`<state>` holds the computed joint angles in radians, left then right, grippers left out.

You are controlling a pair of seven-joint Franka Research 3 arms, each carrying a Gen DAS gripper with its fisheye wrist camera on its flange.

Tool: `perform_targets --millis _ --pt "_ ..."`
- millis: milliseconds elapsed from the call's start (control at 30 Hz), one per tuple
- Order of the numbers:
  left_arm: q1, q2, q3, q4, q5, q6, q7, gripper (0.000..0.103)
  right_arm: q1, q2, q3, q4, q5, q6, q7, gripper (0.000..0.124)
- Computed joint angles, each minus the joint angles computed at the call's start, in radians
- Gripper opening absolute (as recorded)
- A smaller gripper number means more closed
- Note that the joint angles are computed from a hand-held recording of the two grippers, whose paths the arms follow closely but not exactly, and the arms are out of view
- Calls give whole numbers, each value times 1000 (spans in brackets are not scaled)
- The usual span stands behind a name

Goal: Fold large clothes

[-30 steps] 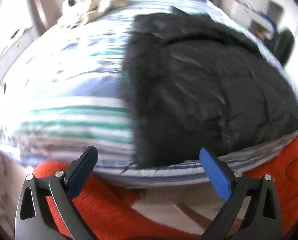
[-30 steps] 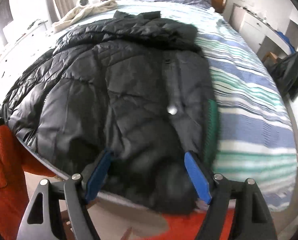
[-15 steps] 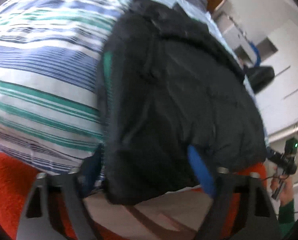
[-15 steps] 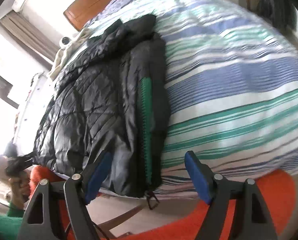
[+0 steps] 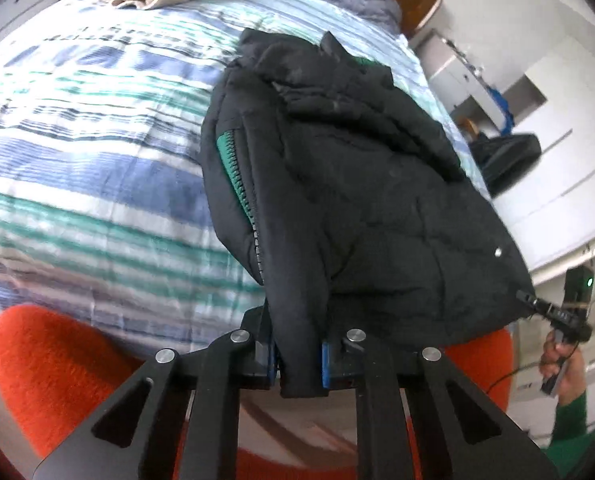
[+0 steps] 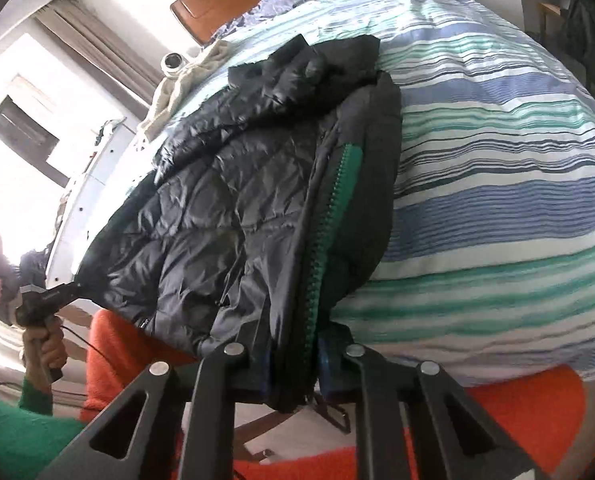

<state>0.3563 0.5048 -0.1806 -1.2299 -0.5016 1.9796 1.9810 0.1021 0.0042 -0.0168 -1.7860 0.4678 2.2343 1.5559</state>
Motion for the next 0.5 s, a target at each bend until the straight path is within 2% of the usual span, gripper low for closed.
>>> perform_targets --millis 133,267,400,500 --pt "21 -107 21 -148 0 -34 40 13 -2 -112 -7 -132 25 -38 49 17" --pt "50 -221 64 -259 -38 -131 90 13 6 -245 -13 -259 90 -70 119 17" --pt "68 -244 107 -208 -61 -278 124 13 22 -338 -25 -279 157 -103 165 17" --pt "95 -200 118 -72 -142 -362 83 13 37 -355 -43 -253 235 -53 154 17"
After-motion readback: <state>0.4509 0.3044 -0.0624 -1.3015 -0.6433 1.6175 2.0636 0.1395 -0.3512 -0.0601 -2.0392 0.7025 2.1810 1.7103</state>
